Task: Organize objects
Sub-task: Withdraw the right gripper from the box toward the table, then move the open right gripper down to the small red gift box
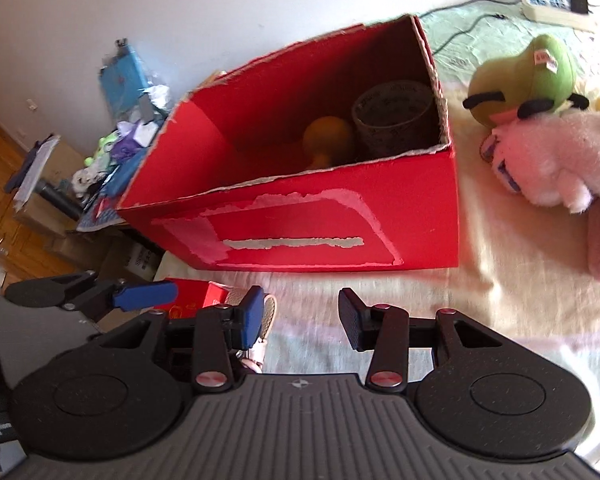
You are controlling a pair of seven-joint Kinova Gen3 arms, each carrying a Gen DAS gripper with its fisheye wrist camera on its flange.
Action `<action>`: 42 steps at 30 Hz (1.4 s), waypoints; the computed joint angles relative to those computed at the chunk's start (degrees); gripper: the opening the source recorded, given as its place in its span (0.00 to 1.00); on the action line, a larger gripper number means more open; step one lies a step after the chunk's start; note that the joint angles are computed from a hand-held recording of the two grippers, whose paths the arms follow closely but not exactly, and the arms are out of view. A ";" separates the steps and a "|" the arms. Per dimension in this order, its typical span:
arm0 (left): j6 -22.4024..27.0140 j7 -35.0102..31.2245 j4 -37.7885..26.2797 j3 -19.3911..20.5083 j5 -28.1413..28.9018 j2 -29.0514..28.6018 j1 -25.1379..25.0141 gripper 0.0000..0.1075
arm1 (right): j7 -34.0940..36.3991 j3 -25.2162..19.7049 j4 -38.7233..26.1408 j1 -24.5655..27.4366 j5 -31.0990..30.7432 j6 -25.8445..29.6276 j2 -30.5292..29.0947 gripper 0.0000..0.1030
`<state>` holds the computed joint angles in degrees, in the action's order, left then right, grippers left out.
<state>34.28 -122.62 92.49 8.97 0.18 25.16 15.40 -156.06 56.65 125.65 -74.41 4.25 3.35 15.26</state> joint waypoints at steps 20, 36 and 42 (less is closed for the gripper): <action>10.01 -16.75 -10.77 2.93 7.11 8.07 -6.40 0.70 | -13.76 -6.74 -7.50 5.99 5.22 8.22 5.40 0.40; 12.71 -23.12 -12.09 2.83 10.86 9.53 -8.16 0.76 | -23.27 -18.92 -10.44 15.64 11.48 12.35 4.94 0.40; 12.32 -20.62 -11.49 1.66 10.31 8.94 -7.51 0.76 | -23.80 -25.02 -10.29 21.65 14.81 10.57 3.83 0.40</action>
